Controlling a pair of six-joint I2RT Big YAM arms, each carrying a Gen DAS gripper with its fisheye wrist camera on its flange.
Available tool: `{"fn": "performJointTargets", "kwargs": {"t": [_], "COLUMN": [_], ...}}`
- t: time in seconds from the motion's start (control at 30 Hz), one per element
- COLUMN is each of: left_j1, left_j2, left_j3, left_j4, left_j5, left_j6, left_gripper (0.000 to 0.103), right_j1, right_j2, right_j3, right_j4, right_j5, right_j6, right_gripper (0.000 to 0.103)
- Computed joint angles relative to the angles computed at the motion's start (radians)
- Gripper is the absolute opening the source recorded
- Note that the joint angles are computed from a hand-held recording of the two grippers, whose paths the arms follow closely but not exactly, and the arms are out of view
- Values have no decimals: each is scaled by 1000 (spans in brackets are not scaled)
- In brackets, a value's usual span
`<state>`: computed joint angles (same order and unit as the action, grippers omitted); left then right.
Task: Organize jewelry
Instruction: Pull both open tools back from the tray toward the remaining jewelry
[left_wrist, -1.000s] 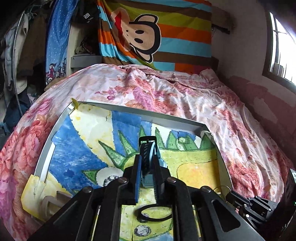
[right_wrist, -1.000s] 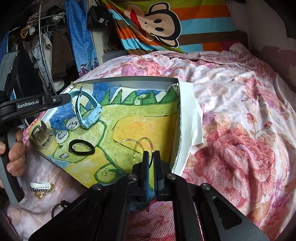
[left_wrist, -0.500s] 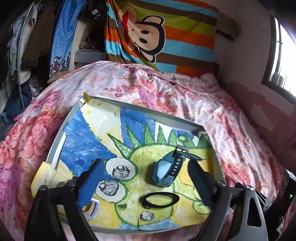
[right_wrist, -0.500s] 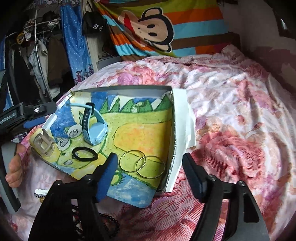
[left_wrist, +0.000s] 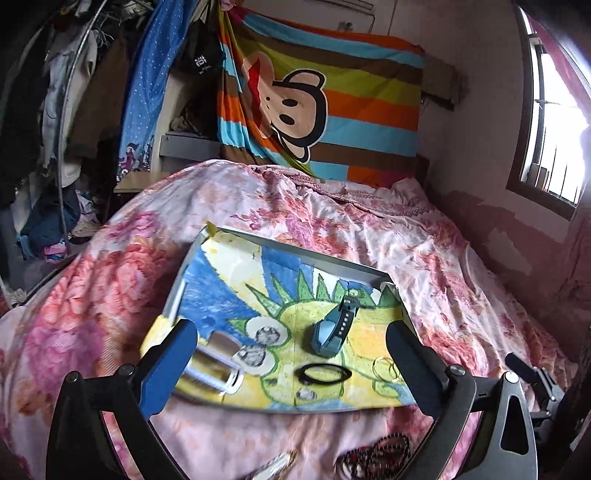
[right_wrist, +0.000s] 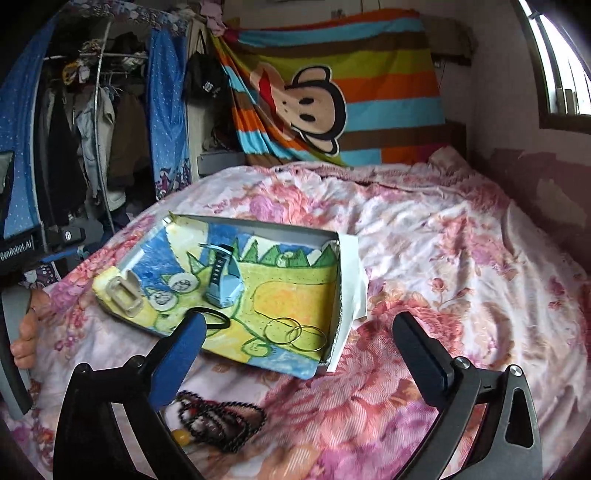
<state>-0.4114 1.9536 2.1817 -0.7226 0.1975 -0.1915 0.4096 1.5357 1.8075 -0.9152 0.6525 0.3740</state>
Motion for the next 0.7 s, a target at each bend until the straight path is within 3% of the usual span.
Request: {"fn": "performJointTargets", "kwargs": {"t": [0.23,0.47,0.7], "left_j1": [26,56,83], "left_j2": [-154,-281,-363], "left_j3": [-233,-409,-532], "left_j4": [95,144,180], "left_j5": [17,85,99], "left_j6": [35,53,83], "left_gripper": [103,103,103], "right_j1": [83,167,238], "right_j2": [-57,-89,-120], "right_j3": [-39,-60,-93], "right_j4": [0,-41,-86], "right_j5": [87,139,197], "right_j6": [10,59,112], "right_gripper": [101,101,101]}}
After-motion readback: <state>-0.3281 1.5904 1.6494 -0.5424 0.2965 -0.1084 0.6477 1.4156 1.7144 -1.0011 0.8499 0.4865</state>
